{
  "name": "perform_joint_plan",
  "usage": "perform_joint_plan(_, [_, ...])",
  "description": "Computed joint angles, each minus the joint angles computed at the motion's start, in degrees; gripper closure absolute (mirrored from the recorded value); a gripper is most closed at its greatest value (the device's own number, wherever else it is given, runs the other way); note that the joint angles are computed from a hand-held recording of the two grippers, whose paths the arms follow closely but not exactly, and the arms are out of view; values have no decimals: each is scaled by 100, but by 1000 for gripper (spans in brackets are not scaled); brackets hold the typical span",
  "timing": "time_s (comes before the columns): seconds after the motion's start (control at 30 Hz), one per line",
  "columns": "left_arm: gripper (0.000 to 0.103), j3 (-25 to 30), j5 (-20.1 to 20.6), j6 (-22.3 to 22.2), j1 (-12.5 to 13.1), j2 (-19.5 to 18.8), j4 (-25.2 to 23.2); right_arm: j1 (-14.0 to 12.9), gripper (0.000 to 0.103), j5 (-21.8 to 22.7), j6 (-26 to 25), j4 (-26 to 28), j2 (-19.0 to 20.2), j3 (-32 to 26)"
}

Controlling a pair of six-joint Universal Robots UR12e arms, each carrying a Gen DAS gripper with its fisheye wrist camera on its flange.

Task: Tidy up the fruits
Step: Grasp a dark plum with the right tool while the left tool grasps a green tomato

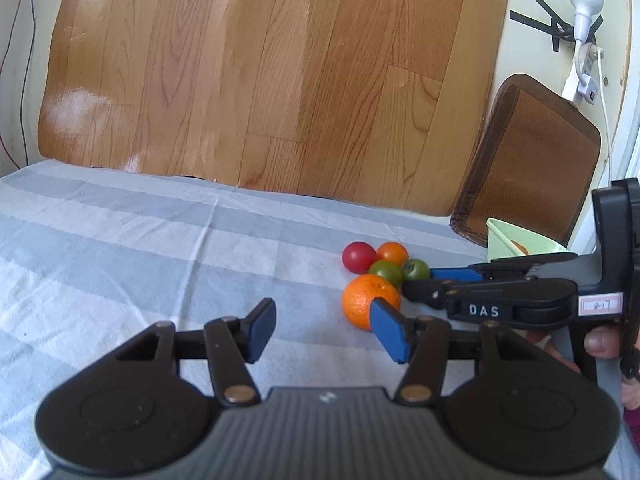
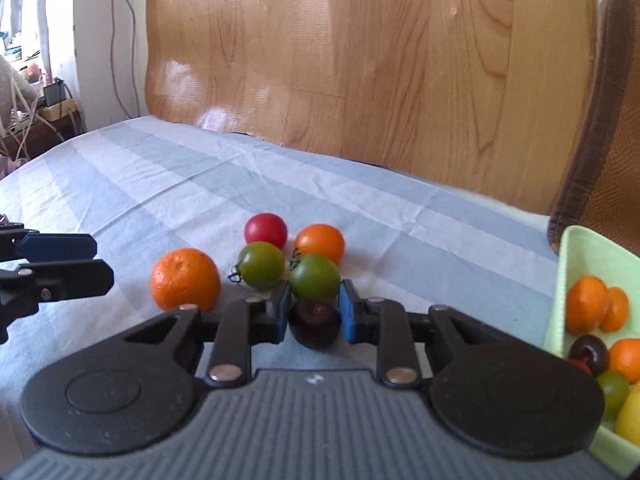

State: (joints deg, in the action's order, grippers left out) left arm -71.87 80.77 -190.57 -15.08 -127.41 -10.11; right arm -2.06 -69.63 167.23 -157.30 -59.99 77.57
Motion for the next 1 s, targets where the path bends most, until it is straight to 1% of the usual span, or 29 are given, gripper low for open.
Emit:
perform_joint_plan(0.13, [50, -7, -7, 4, 3, 0, 35, -11, 76, 31, -93, -173, -216, 334])
perform_joint_plan(0.2, [50, -30, -59, 26, 13, 1, 131, -31, 76, 191, -186, -185, -384, 557])
perform_joint_plan(0.3, [46, -117, -252, 87, 37, 13, 437, -25, 76, 413, -546, -248, -640, 912])
perform_joint_plan(0.37, [46, -179, -536, 137, 72, 25, 628, 12, 75, 451, -813, -346, -787, 1133])
perform_joint_plan(0.47, [45, -230, -1283, 103, 165, 46, 676, 65, 72, 302, -1068, -681, -890, 1337])
perform_joint_plan(0.53, [45, -248, -1788, -31, 207, 62, 609, 55, 72, 293, -1041, -768, -905, 1381])
perform_joint_plan(0.6, [45, -224, -2007, -126, 201, 62, 491, 40, 66, 260, -964, -704, -890, 1366])
perform_joint_plan(0.63, [45, -191, -2048, -158, 189, 56, 389, 41, 63, 238, -908, -686, -887, 1367])
perform_joint_plan(0.73, [45, -92, -2059, -114, 140, 36, 3, 27, 62, 264, -765, -682, -923, 1416])
perform_joint_plan(0.83, [50, 8, -1703, 151, 36, 29, -450, 5, 62, 305, -652, -683, -953, 1466])
perform_joint_plan(0.9, [50, 72, -1558, 230, -6, 14, -630, -19, 63, 347, -569, -662, -974, 1492])
perform_joint_plan(0.93, [50, 104, -1491, 285, -28, 7, -722, -34, 64, 373, -508, -665, -990, 1517])
perform_joint_plan(1.0, [56, 149, -1317, 478, -80, 12, -934, -82, 79, 509, -413, -635, -1018, 1556])
